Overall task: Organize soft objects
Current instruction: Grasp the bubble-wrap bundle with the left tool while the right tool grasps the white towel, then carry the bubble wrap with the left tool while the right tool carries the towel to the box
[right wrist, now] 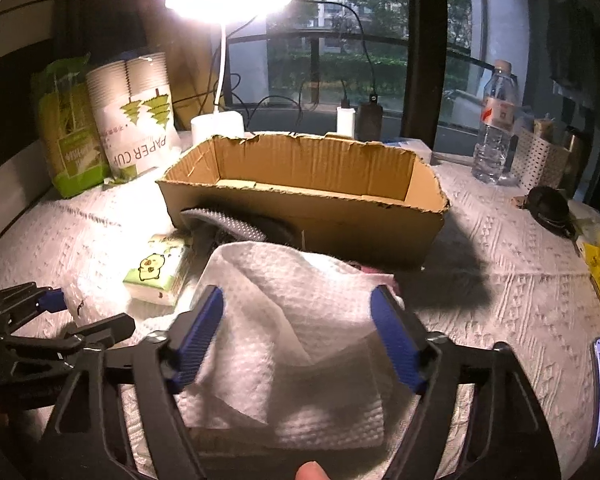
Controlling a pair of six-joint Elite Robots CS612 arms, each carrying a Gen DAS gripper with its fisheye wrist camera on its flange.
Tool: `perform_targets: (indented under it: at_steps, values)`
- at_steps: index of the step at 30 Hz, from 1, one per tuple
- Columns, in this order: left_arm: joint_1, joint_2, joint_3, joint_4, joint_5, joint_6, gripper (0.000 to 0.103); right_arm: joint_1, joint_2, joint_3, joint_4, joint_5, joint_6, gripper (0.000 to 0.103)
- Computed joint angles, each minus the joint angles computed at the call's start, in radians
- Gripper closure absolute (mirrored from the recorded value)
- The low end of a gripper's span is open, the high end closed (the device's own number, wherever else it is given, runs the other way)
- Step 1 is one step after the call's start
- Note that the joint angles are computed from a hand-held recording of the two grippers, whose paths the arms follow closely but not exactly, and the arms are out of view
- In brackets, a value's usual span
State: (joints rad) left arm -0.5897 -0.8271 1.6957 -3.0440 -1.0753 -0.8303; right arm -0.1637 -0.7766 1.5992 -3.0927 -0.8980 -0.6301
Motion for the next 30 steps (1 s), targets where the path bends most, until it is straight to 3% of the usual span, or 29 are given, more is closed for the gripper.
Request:
perform_targets:
  at_steps: [3,6,8,30]
  values:
    - [-0.003,-0.002,0.007,-0.021,0.01,0.007,0.041,0.001,-0.002,0.007,-0.006,-0.011,-0.016,0.075]
    - [-0.008,-0.006,0.015,-0.037,0.03,0.013,0.042,-0.002,-0.004,0.017,-0.032,-0.001,-0.02,0.092]
    - [-0.01,-0.008,0.021,-0.051,0.041,0.015,0.043,-0.007,-0.005,0.02,-0.053,0.014,-0.011,0.097]
    - [-0.037,-0.041,0.032,-0.131,0.13,0.079,0.043,-0.085,-0.042,0.03,-0.196,0.228,0.176,0.098]
